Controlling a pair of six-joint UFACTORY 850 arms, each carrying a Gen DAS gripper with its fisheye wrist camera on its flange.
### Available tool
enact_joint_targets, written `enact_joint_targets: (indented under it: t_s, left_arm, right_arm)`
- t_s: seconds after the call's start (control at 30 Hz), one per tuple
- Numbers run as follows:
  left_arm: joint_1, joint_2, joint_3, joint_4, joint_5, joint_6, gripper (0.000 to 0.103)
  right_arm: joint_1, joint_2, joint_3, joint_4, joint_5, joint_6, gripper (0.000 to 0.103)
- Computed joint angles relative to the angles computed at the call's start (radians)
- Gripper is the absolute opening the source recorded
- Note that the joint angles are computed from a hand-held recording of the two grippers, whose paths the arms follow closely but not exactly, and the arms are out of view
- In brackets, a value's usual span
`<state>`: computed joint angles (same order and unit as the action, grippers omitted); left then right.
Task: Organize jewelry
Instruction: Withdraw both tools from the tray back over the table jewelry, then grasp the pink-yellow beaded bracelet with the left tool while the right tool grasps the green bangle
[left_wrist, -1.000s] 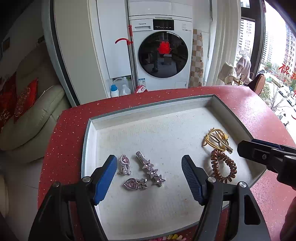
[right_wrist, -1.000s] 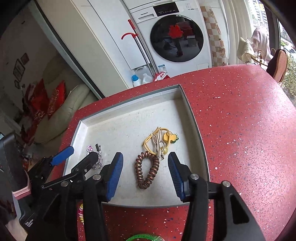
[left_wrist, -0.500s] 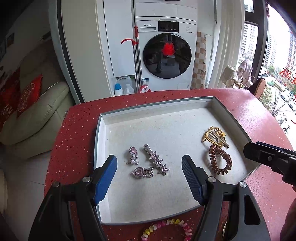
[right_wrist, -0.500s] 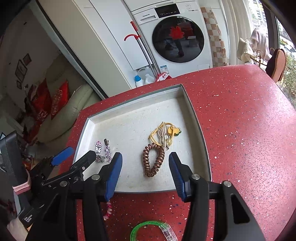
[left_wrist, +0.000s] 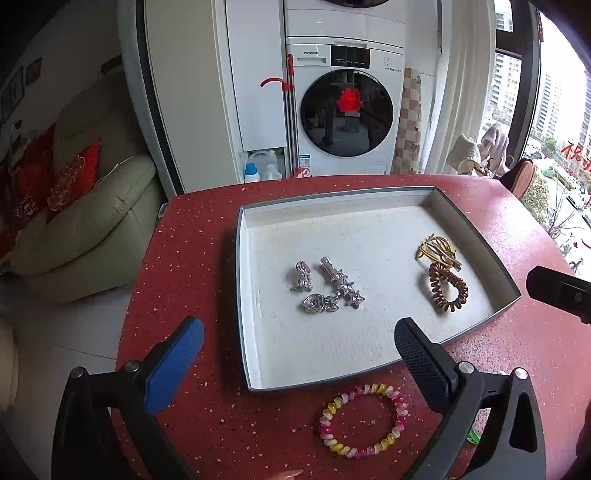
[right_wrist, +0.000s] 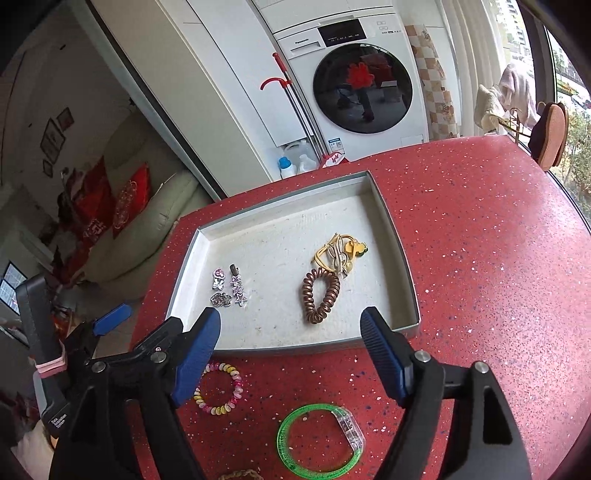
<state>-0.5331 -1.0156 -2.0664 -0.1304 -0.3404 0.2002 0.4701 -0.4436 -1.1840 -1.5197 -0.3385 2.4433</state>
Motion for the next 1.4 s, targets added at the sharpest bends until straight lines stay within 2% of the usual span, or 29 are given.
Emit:
enact_joint_targets:
  t_s: [0.07, 0.1, 0.2, 0.27, 0.33, 0.47, 0.57, 0.63, 0.83, 1.03, 1.2, 1.4]
  left_arm:
    - [0.011, 0.009, 0.013, -0.065, -0.023, 0.05, 0.103]
    - [0.016, 0.015, 0.025, -0.086, -0.03, 0.068, 0.103]
    - [0.023, 0.038, 0.067, -0.131, -0.037, 0.12, 0.103]
    - [0.024, 0.051, 0.095, -0.133, -0.041, 0.135, 0.103]
    - [0.026, 0.06, 0.117, -0.151, -0.052, 0.16, 0.103]
    - [0.025, 0.09, 0.179, -0.124, -0.037, 0.136, 0.103]
    - [0.022, 0.113, 0.228, -0.063, 0.002, 0.065, 0.103]
    - [0.025, 0.123, 0.252, -0.074, 0.015, 0.074, 0.103]
    - [0.031, 0.118, 0.263, -0.129, -0.032, 0.121, 0.103]
    - [0.031, 0.109, 0.269, -0.113, -0.051, 0.079, 0.103]
    - [0.027, 0.091, 0.249, -0.093, -0.057, 0.02, 0.103]
    - [0.021, 0.067, 0.215, -0.065, -0.069, -0.029, 0.103]
  right_arm:
    - [0.011, 0.012, 0.017, -0.062, -0.012, 0.076, 0.084]
    - [0.016, 0.018, 0.027, -0.096, -0.018, 0.117, 0.091]
    - [0.036, 0.031, 0.046, -0.13, -0.057, 0.159, 0.093]
    - [0.05, 0.033, 0.046, -0.097, -0.082, 0.125, 0.103]
    - [0.062, 0.037, 0.058, -0.122, -0.101, 0.158, 0.103]
    - [0.067, 0.05, 0.083, -0.154, -0.068, 0.226, 0.103]
    - [0.076, 0.054, 0.086, -0.082, -0.063, 0.16, 0.103]
    - [0.082, 0.06, 0.094, -0.052, -0.062, 0.129, 0.103]
    - [0.087, 0.066, 0.115, 0.074, -0.032, 0.012, 0.103]
    - [0.085, 0.04, 0.119, 0.28, 0.001, -0.171, 0.103]
    - [0.084, 0.0, 0.081, 0.523, -0.058, -0.415, 0.103]
    - [0.085, -0.014, 0.072, 0.571, -0.093, -0.468, 0.103]
